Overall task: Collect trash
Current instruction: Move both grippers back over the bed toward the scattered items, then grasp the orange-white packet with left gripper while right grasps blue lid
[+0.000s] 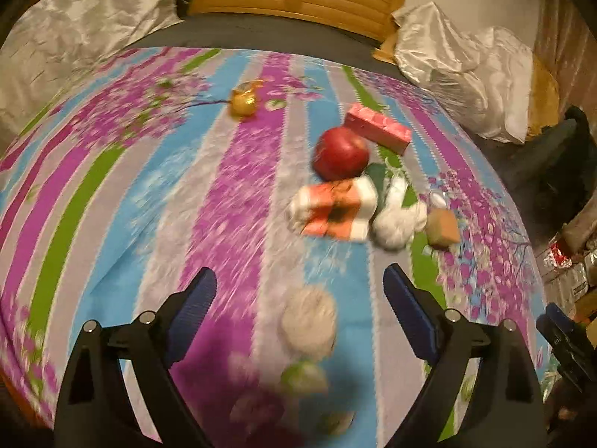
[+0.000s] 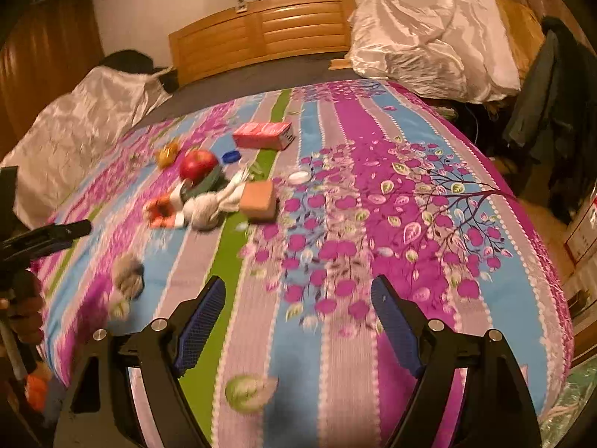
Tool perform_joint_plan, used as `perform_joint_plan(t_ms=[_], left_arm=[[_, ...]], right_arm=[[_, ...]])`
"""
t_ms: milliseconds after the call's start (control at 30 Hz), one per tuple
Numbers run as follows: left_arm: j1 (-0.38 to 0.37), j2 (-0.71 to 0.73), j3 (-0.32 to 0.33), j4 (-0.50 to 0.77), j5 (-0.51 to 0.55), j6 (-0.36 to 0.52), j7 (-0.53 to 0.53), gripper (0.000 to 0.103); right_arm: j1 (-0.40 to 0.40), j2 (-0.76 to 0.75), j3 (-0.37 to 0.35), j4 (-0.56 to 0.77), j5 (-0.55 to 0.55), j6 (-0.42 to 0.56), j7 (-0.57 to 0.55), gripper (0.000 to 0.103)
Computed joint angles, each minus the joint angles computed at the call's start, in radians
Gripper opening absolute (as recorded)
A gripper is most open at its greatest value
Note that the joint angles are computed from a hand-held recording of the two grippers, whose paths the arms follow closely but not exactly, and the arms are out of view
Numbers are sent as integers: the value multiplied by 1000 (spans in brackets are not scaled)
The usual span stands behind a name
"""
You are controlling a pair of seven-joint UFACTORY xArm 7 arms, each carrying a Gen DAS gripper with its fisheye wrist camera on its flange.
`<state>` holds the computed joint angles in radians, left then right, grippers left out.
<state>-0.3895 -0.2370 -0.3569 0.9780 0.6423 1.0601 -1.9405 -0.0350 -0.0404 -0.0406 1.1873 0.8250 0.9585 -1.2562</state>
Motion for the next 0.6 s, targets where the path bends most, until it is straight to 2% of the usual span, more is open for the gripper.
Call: perform_joint_plan(t_ms=[133, 267, 333, 433, 467, 567, 600], left_arm=[[43, 90, 80, 34, 12, -135, 126, 89], [75, 162, 138, 44, 4, -264, 209, 89], [81, 194, 156, 53, -3, -297, 243, 89], [77, 239, 175, 74, -11, -283, 293, 86], [79, 234, 185, 55, -25, -312, 293, 72], [94, 194, 202, -29, -35, -438, 265, 47], [100, 185, 202, -50, -35, -463, 254, 43]], right_arm=[[5, 36, 13, 34, 4, 5, 46, 81], [16, 59, 33, 46, -19, -26, 55, 81], [20, 72, 42, 58, -19, -30, 60, 81], [33, 109, 65, 111, -1, -37, 72, 81], [35, 118, 72, 125, 4, -36, 73, 81], [54, 166, 104, 201, 30, -31, 75, 81], [65, 197, 120, 247, 34, -22, 90, 81]])
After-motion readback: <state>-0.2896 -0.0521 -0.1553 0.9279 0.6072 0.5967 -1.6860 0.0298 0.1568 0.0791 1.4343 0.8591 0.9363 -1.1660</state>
